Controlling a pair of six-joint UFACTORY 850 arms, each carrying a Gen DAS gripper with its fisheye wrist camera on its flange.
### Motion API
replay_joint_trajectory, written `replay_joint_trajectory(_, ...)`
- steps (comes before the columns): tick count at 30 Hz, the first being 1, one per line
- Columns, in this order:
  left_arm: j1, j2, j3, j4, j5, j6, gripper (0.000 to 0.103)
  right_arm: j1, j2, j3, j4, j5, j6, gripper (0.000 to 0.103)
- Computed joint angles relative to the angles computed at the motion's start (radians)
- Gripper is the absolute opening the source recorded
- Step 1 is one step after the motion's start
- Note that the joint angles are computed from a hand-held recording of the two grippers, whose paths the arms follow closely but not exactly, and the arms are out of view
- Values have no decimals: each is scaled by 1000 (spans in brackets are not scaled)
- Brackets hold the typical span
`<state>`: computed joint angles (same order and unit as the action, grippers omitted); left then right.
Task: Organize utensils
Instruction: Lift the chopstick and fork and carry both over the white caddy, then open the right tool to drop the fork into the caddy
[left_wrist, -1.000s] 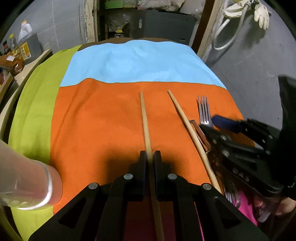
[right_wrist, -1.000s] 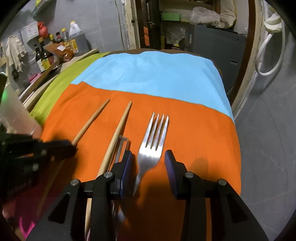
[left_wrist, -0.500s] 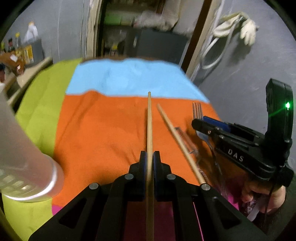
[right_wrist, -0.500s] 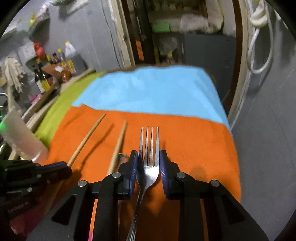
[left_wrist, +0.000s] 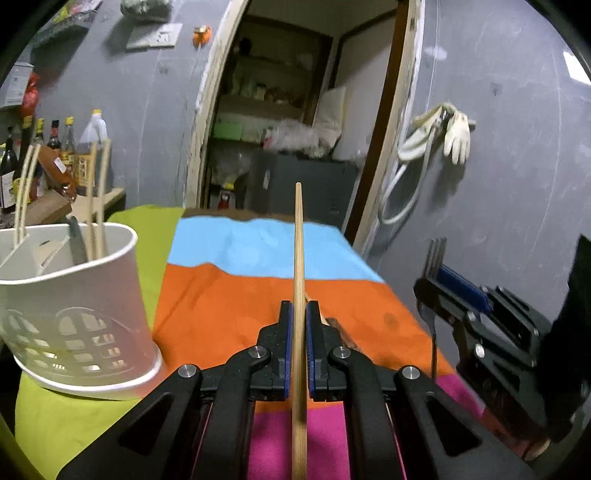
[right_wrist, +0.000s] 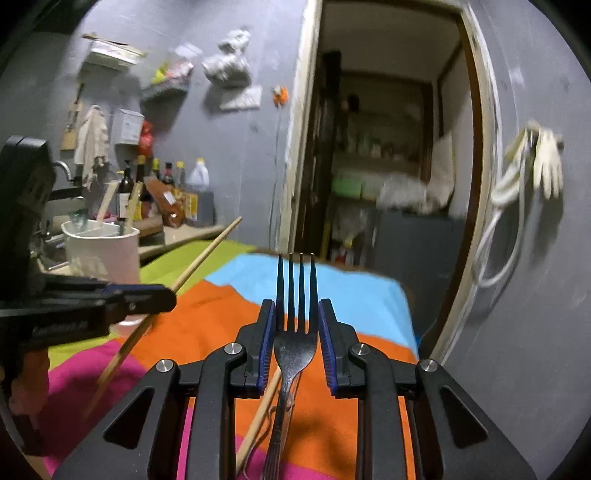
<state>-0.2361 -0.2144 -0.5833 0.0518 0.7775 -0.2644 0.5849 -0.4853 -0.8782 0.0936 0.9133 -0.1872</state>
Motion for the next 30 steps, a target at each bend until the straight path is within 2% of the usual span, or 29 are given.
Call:
replay_joint_trajectory(1,-4,7,7,-8,11,2,4,12,6,21,15,48,-34,21)
replay_joint_trajectory(12,-12,48,56,-36,74,18,4,50,22,102,62,234,-110,21)
replay_joint_trajectory(16,-16,66,80,-58,125,18,4,73,30,131,95,325,-160,20)
replay_joint_trajectory(19,-12,80,92,-74,155,17,4,84,29,133,107,354,-178,20)
replay_joint_trajectory(26,1,116,110,-86,171,17,4,93,26,124,116,374,-197,19)
replay_joint_trajectory(30,37,157,124,-59,176,-16,4,97,42,118,96,371,-197,19)
